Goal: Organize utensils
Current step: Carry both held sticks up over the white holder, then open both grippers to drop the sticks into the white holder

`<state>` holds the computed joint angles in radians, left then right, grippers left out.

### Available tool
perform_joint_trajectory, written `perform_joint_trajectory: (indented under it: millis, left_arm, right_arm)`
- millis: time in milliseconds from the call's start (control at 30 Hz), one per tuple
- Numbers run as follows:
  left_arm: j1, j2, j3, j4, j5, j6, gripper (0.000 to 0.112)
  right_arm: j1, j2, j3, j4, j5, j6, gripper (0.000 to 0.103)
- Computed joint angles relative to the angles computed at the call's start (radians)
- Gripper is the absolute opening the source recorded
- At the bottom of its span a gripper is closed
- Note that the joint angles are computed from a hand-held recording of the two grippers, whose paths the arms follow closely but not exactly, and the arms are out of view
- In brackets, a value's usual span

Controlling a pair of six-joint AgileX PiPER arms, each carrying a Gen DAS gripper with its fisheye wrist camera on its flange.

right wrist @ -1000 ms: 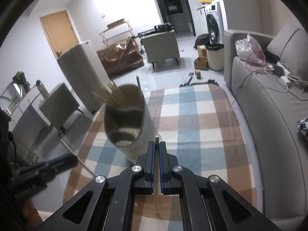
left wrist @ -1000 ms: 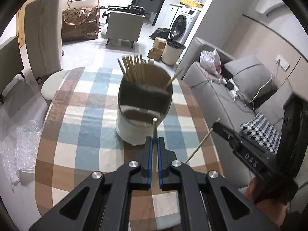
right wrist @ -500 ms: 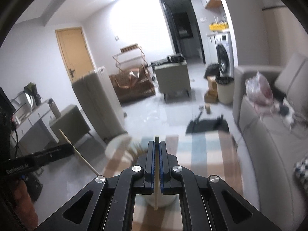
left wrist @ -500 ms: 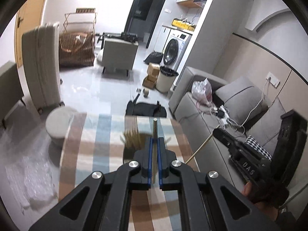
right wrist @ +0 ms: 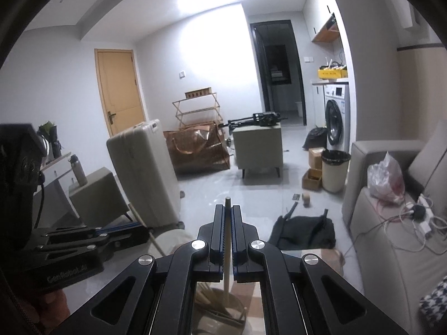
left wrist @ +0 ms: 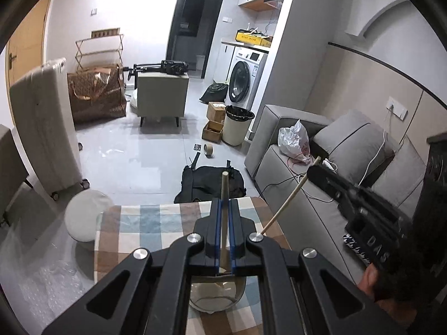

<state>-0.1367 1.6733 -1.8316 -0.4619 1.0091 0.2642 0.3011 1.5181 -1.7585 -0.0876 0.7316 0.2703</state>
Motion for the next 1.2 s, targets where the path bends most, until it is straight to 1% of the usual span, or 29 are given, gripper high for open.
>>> perform_joint_trajectory:
  millis: [33, 100, 233, 367, 433, 500, 633, 733, 800, 867, 900, 1033, 1067, 1133, 1167, 1200]
  left_arm:
    - [0.002, 0.008, 0.015, -0.003, -0.017, 0.011, 0.000]
    - [0.005, 0.026, 0.004, -0.009, -0.010, 0.016, 0.000]
    - [0.006, 0.030, 0.056, -0.017, -0.040, 0.029, 0.000]
    - [0.014, 0.044, 0.054, -0.046, -0.015, 0.032, 0.000]
    - [0.021, 0.038, 0.083, -0.073, -0.022, 0.036, 0.000]
    - [0.014, 0.044, 0.079, -0.060, -0.016, 0.021, 0.000]
    - [0.007, 0.045, 0.100, -0.054, -0.013, 0.031, 0.000]
    - [0.010, 0.051, 0.104, -0.072, 0.011, 0.039, 0.000]
    - [0.003, 0.053, 0.111, -0.056, 0.013, 0.040, 0.000]
    - [0.004, 0.068, 0.102, -0.065, 0.042, 0.055, 0.000]
    - [-0.001, 0.068, 0.105, -0.054, 0.042, 0.050, 0.000]
    - [-0.008, 0.087, 0.101, -0.036, 0.077, 0.057, 0.000]
    - [-0.010, 0.091, 0.100, -0.030, 0.084, 0.054, 0.000]
    - [-0.015, 0.099, 0.083, 0.017, 0.106, 0.016, 0.001]
    - [-0.014, 0.095, 0.088, 0.031, 0.106, 0.002, 0.001]
    - [-0.008, 0.089, 0.092, 0.035, 0.105, -0.006, 0.006]
  right_arm:
    - [-0.006, 0.008, 0.009, 0.009, -0.011, -0.004, 0.003]
    - [-0.013, 0.024, 0.035, 0.022, -0.031, -0.010, 0.003]
    - [-0.034, 0.038, 0.073, 0.058, -0.055, -0.050, 0.003]
    - [-0.040, 0.047, 0.112, 0.091, -0.078, -0.080, 0.003]
    - [-0.038, 0.056, 0.123, 0.100, -0.077, -0.091, 0.003]
    - [-0.023, 0.055, 0.137, 0.073, -0.079, -0.083, 0.003]
    - [-0.013, 0.059, 0.152, 0.074, -0.065, -0.121, 0.003]
    - [-0.016, 0.068, 0.155, 0.105, -0.051, -0.161, 0.003]
    - [-0.020, 0.079, 0.151, 0.126, -0.034, -0.183, 0.003]
    - [-0.028, 0.090, 0.152, 0.151, -0.024, -0.206, 0.003]
    - [-0.029, 0.091, 0.158, 0.151, -0.025, -0.204, 0.005]
    - [-0.060, 0.111, 0.173, 0.277, 0.003, -0.284, 0.006]
    - [-0.059, 0.110, 0.187, 0.274, 0.002, -0.277, 0.007]
    - [-0.064, 0.098, 0.217, 0.276, -0.007, -0.275, 0.015]
    - [-0.068, 0.082, 0.247, 0.277, -0.022, -0.267, 0.018]
    - [-0.074, 0.062, 0.281, 0.280, -0.039, -0.261, 0.024]
